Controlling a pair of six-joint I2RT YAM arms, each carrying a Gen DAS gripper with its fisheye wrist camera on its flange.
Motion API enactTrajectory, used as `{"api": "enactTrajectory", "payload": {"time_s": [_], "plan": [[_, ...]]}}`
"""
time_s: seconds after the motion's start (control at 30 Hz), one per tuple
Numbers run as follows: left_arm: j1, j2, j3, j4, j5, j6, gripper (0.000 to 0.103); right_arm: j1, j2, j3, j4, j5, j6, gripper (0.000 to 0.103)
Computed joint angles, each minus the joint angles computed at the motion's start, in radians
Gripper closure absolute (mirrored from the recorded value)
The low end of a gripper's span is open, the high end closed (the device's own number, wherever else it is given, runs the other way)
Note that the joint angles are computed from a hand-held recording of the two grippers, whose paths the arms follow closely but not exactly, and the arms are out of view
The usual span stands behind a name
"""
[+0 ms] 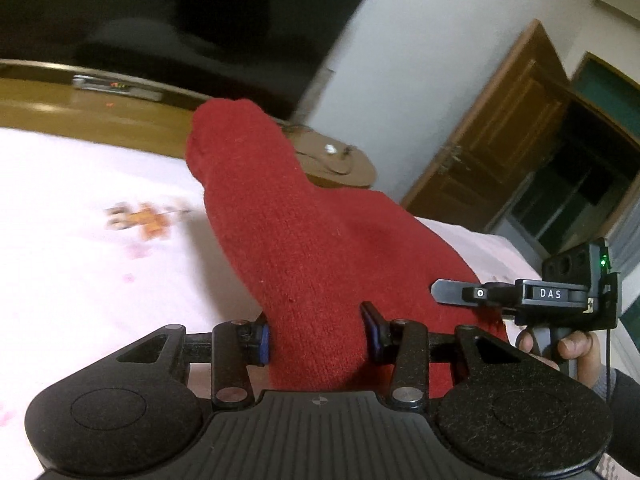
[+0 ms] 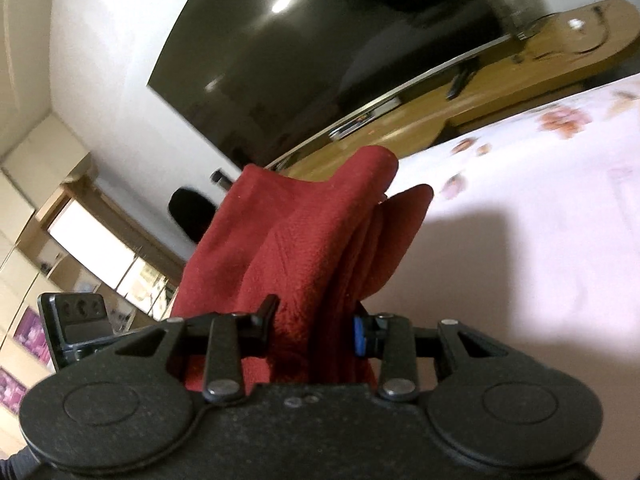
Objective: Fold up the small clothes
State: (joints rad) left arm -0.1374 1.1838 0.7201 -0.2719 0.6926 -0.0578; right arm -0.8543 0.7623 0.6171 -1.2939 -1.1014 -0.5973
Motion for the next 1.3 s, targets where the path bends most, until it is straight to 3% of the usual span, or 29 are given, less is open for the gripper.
{"api": "enactTrajectory", "payload": {"time_s": [0.03,0.13,0.27,0.37,0.53,0.6,0.7,0.77,0.87,0.97,1.07,1.17,1.23,1.3], "plan": [[0.037,-0.005,-0.008,-0.017,0.018,0.024,0.060,0.111,-0.076,-0.033,0.129,0.021,0.198,0.068],[0.154,-0.008,-0.035,-0.066,0.077,0.099,0.060,0.408,-0.225,-0.115,0.423,0.148,0.637,0.068],[0.281,0.034,-0.070,-0.119,0.151,0.182,0.060,0.718,-0.291,-0.181,0.616,0.336,0.924,0.068],[0.390,0.134,-0.076,-0.184,0.238,0.271,0.060,0.897,-0.318,-0.226,0.688,0.459,1.055,0.068],[0.460,0.257,-0.152,-0.116,0.265,0.322,0.059,1.063,-0.379,-0.297,0.694,0.576,1.178,0.068],[0.482,0.290,-0.186,-0.043,0.306,0.272,0.054,1.065,-0.386,-0.331,0.692,0.604,1.203,0.067],[0.516,0.219,-0.265,0.021,0.320,0.233,0.050,1.056,-0.427,-0.358,0.657,0.616,1.223,0.062],[0.571,0.144,-0.300,0.005,0.318,0.232,0.050,1.105,-0.441,-0.315,0.604,0.676,1.235,0.061],[0.608,0.003,-0.314,0.050,0.295,0.171,0.050,1.268,-0.483,-0.217,0.534,0.909,1.272,0.053],[0.540,-0.083,-0.314,0.169,0.286,0.031,0.050,1.287,-0.453,-0.152,0.547,0.968,1.231,0.062],[0.388,-0.030,-0.276,0.222,0.180,-0.009,0.050,1.399,-0.358,-0.141,0.663,1.056,1.213,0.075],[0.243,0.047,-0.285,0.306,-0.012,-0.011,0.050,1.522,-0.136,-0.136,0.777,1.153,1.176,0.081],[0.192,0.081,-0.292,0.365,-0.093,-0.012,0.050,1.536,-0.006,-0.156,0.827,1.198,1.161,0.082],[0.181,0.079,-0.273,0.335,-0.116,0.002,0.050,1.505,-0.003,-0.170,0.856,1.179,1.190,0.083]]}}
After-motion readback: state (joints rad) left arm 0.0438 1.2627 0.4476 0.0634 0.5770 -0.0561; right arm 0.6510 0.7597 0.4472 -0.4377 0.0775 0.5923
